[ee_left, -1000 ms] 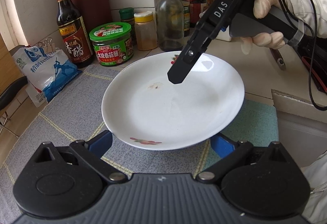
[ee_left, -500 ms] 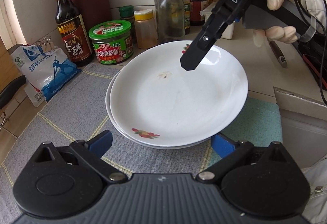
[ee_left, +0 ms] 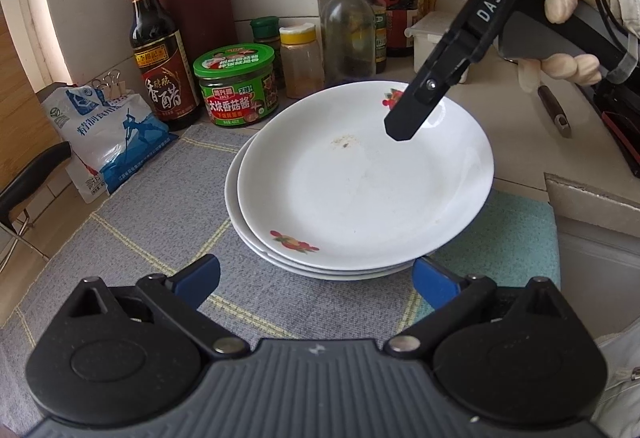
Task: Organize plates and bowls
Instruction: 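Lower the plate onto the stack and open the left gripper, then move the left gripper to a white bowl on the mat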
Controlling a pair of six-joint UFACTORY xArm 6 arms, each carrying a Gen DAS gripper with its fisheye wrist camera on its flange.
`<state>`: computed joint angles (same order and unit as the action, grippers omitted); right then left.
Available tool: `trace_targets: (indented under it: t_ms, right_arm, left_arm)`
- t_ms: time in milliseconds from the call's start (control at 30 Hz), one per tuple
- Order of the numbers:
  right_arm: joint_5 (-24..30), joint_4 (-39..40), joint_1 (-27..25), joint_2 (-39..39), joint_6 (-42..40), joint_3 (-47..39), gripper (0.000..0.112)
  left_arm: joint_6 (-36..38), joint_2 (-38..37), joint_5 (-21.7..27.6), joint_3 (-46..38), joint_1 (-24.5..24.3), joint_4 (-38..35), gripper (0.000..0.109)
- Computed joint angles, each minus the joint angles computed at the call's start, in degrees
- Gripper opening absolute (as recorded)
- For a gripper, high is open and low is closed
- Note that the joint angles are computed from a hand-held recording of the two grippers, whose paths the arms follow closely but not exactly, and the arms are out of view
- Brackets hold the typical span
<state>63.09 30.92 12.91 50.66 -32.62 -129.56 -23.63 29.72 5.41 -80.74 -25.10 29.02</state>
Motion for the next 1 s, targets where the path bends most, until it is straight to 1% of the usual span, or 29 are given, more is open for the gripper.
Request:
trace_targets:
  t_ms: [100,200,333,400,500,567,600,633,700,733,800,867,967,1000]
  right_arm:
    - [-4.12,-0.69,0.37,-3.19,-0.91,5.62,0.102]
    - [-9.19,0.15,0.75,-6.77,-3.33,11.90,0.103]
    - [-20.15,2.20,2.18,-12.53,-6.99,22.39,0.103]
    - [-25.51,4.54,3.10,-15.03,-9.62,26.96,0.103]
    - [-35.40,10.09,5.17,-18.55,-14.19,33.58,0.103]
    - [-40.44,14.58,6.45,-19.98,-17.30,36.30,0.103]
    - [-42.08,16.37,6.98,-20.46,-18.59,37.16,0.103]
    - [-43.28,17.32,7.38,-20.75,-19.36,37.73,0.103]
    - [-47.98,19.28,8.84,-21.42,-21.52,39.50,0.103]
    - [-49.46,19.88,9.36,-21.68,-22.20,40.14,0.103]
    - [-51.37,22.92,10.31,-22.38,-25.94,41.41,0.103]
    - [-53.03,24.26,11.28,-22.55,-28.61,42.09,0.103]
    - [-52.93,26.28,12.39,-23.06,-33.13,43.03,0.103]
    - [-52.80,26.07,12.68,-23.15,-33.37,43.25,0.103]
  left_arm:
    - [-5.80,-0.31,-0.21,0.13,0.43,5.77,0.102]
    - [-15.38,-0.84,-0.10,0.05,1.03,15.60,0.102]
    - [-28.07,-2.11,0.65,0.23,1.45,27.76,0.102]
    - [-33.67,-2.94,0.55,0.56,1.64,32.13,0.102]
    - [-44.78,-4.69,1.16,0.99,1.85,40.81,0.102]
    - [-49.54,-5.72,2.24,1.40,1.70,43.78,0.102]
    - [-51.36,-6.24,2.95,1.73,1.57,44.47,0.102]
    - [-52.39,-6.70,3.47,2.15,1.45,44.39,0.102]
    - [-54.74,-7.52,4.48,3.00,1.25,44.50,0.102]
    - [-56.25,-7.94,5.37,3.39,1.04,44.82,0.102]
    - [-59.09,-9.16,7.81,4.46,0.41,45.53,0.102]
    - [-63.74,-11.11,11.50,6.11,-0.70,48.20,0.102]
    - [-66.51,-14.18,17.55,8.99,-2.55,47.86,0.102]
    - [-66.95,-15.27,19.45,10.10,-3.12,47.07,0.102]
